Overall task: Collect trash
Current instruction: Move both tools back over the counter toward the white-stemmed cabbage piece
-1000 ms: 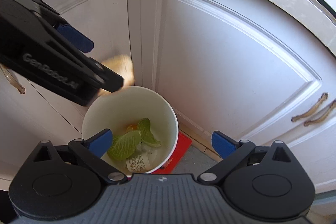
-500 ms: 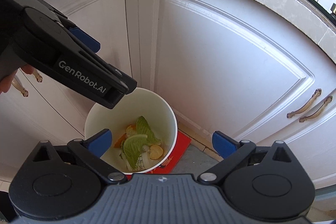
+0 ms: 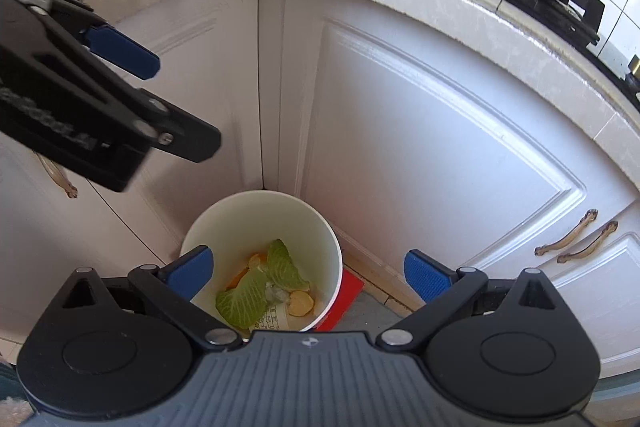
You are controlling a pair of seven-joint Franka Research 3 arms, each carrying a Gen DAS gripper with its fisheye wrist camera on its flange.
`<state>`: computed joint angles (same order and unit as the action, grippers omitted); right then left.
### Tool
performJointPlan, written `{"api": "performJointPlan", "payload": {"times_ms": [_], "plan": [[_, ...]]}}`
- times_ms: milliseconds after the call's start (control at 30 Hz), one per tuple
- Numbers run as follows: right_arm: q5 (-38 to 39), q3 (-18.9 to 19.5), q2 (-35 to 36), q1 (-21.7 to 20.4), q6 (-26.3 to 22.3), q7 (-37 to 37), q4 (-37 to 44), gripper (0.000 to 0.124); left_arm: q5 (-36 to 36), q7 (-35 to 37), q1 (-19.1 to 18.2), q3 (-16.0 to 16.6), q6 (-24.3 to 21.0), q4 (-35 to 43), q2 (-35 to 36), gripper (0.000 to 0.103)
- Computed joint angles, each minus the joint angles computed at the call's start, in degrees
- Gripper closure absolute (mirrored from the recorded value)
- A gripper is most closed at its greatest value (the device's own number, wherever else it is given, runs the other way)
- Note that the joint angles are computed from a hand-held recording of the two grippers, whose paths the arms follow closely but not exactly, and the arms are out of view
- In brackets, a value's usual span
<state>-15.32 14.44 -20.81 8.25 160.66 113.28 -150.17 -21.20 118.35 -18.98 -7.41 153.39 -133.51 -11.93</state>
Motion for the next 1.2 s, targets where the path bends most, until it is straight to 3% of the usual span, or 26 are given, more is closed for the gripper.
{"api": "performJointPlan", "payload": {"times_ms": [200,433,700,1000,1200], "plan": [[2.38,-0.40,-2.74,1.76,-2.15,-1.50,2.26,0.021,-0.47,-0.24,0.84,2.60,-2.18,-2.35,-7.29,0.019],[3.52,0.52,-3.90,2.87,-1.82,-3.36,5.87,0.021,6.58,-6.40,4.30,4.48,-0.60,-6.24,-14.76,0.019],[2.65,1.37,1.47,4.19,0.10,-7.34,13.83,0.021,13.87,-13.91,8.64,7.54,0.46,-8.85,-19.08,0.019],[3.81,-0.56,11.70,9.68,0.42,-11.57,24.65,0.021,19.67,-20.40,15.07,9.77,1.72,-9.76,-19.65,0.019],[6.37,-2.57,15.46,13.50,0.37,-14.25,28.40,0.021,18.26,-15.15,14.42,14.12,2.94,-5.23,-14.17,0.019]]}}
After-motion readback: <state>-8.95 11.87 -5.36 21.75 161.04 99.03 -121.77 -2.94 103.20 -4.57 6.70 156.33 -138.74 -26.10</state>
